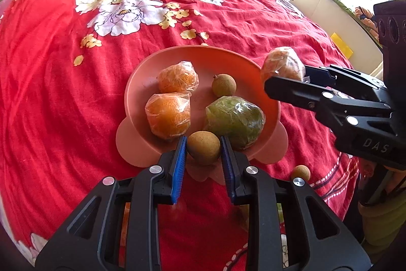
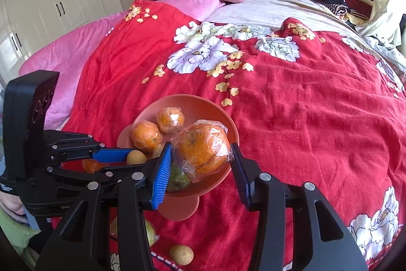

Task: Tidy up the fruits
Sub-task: 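Carry the brown round fruit and bagged orange over the pink bowl with both grippers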

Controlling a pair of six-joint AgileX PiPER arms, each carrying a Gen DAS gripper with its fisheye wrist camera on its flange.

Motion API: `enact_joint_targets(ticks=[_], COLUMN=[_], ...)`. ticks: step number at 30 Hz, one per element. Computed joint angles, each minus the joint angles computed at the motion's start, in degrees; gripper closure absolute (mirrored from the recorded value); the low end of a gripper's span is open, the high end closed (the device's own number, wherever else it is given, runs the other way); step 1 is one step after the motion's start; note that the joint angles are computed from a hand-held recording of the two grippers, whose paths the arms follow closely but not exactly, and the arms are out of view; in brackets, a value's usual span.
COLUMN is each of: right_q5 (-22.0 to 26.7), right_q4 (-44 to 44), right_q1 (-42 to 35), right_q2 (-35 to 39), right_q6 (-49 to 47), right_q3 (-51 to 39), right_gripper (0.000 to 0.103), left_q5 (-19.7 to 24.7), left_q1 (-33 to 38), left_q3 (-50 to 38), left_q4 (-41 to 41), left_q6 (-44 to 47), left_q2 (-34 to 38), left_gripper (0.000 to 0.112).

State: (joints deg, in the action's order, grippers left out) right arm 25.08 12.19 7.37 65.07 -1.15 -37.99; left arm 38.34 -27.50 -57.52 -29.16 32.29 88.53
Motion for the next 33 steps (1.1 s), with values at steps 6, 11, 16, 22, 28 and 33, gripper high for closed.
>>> enact_joint_targets(ticks=[6,11,16,22,28,33], right_q5=[-0.8,-1.7,-2.2,-3.2,-3.3,-3.6], right_q4=[-0.3,-0.3,-1.9,-4.1,-5.3,-7.8], right_q1=[0.3,0.0,0.4,1.1,1.3,1.9], right_q2=[3.3,5.1,7.1,8.2,8.3,8.5], right_q6=[0.0,0.0,1.1,3.3,4.3,6.7], right_q3=[-0.8,-1.4,-2.4,-2.7,-2.8,-2.9], right_gripper=[0.059,0.059,0.059,0.059,0.058,0.058], left_q5=[0.0,-0.1,-0.2,0.0,0.0,0.1], left_q1=[0.3,0.5,0.7,0.9,1.0,1.0], left_q3=[-0.7,-1.0,-1.1,-1.3,-1.4,-1.7], left_q4=[-0.3,-0.6,-0.7,-0.9,-1.1,-0.9], left_q6=[0.4,0.6,0.8,1.1,1.2,1.0], left_q2=[1.0,1.5,1.7,1.8,2.0,2.2], left_gripper=[0.093,0.093,0.093,0.093,0.093,0.093])
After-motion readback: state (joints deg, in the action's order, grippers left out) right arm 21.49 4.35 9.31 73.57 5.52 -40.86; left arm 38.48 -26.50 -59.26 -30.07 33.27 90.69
